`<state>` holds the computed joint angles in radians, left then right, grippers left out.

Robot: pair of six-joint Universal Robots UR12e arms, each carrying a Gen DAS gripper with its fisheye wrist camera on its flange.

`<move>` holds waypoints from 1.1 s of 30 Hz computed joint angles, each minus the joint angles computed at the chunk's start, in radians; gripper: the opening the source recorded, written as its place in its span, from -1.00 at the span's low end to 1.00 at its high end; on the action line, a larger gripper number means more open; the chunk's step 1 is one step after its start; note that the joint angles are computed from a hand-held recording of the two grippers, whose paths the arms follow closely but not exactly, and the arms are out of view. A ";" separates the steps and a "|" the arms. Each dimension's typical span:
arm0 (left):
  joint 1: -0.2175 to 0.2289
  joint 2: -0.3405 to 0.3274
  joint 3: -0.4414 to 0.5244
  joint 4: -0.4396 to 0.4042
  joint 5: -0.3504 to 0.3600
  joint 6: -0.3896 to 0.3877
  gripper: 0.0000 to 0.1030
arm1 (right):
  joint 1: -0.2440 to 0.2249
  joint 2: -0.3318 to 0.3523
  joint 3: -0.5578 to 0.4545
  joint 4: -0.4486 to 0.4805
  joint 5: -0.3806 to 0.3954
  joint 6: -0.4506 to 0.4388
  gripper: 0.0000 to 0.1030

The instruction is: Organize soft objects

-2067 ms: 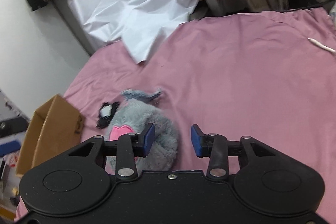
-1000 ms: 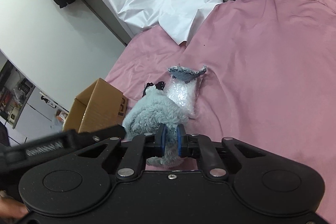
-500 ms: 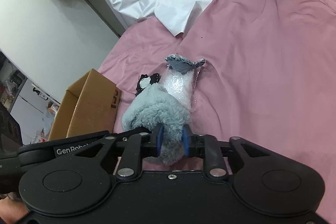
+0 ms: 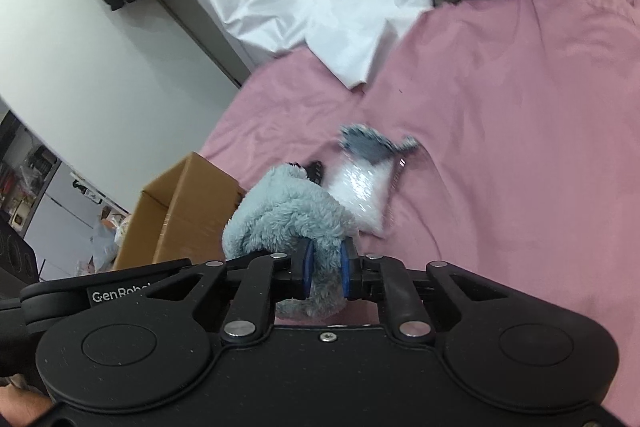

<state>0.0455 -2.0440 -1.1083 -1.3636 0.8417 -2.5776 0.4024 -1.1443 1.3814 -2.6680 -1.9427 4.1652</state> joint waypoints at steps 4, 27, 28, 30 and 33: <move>0.007 0.001 0.016 0.010 -0.022 -0.009 -0.57 | 0.004 0.006 -0.023 -0.018 -0.014 -0.026 -0.73; 0.063 -0.030 0.099 0.095 -0.103 -0.077 -0.57 | 0.023 0.101 -0.200 -0.073 -0.034 -0.163 -0.76; 0.065 -0.033 0.104 0.092 -0.106 -0.078 -0.57 | 0.024 0.105 -0.208 -0.069 -0.033 -0.166 -0.76; 0.070 -0.039 0.113 0.087 -0.108 -0.080 -0.57 | 0.025 0.113 -0.222 -0.063 -0.028 -0.170 -0.76; 0.075 -0.048 0.127 0.089 -0.109 -0.088 -0.57 | 0.026 0.128 -0.247 -0.055 -0.022 -0.178 -0.76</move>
<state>0.1203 -2.0925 -0.9818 -1.2749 0.7331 -2.6660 0.4288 -1.0167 1.1348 -2.7230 -1.9647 3.9875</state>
